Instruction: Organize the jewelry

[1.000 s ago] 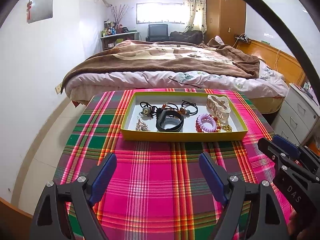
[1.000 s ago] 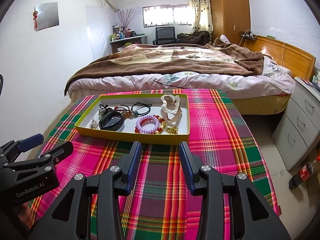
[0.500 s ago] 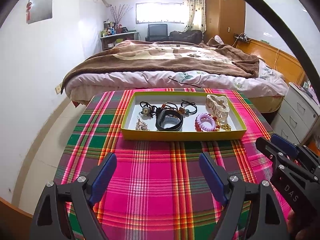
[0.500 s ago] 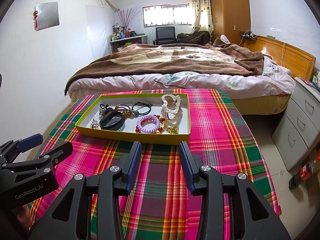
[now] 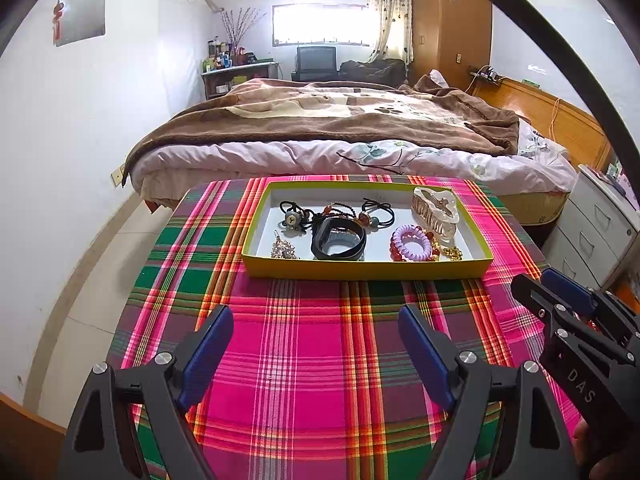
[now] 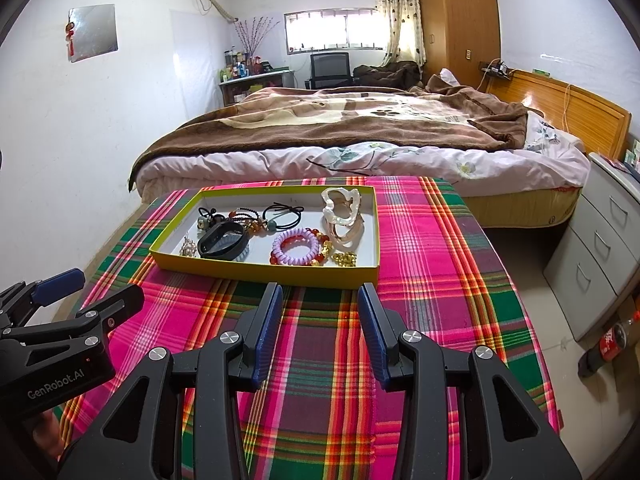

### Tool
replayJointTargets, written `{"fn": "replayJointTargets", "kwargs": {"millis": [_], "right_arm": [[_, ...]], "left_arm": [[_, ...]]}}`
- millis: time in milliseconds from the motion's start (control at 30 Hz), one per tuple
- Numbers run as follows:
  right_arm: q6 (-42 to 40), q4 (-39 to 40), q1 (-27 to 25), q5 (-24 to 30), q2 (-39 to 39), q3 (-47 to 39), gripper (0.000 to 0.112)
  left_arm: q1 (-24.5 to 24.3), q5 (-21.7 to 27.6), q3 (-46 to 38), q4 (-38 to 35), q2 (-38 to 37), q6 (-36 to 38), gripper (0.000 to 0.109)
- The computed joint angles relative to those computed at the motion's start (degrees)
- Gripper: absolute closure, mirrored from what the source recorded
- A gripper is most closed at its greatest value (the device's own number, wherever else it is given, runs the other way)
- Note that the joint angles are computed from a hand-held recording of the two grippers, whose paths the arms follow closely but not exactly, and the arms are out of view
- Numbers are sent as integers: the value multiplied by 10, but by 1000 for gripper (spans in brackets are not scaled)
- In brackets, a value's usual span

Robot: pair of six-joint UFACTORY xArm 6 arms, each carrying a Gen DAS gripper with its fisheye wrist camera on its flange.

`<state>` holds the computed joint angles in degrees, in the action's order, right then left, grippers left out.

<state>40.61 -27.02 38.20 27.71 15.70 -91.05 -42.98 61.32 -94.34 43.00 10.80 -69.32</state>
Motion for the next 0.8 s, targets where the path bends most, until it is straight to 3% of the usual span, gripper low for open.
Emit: {"fn": "replayJointTargets", "kwargs": {"millis": [800], "right_arm": [[5,-1,-1,-5,1,6,72]], "left_arm": [[1,7,2,-5,-2,-2,25]]}}
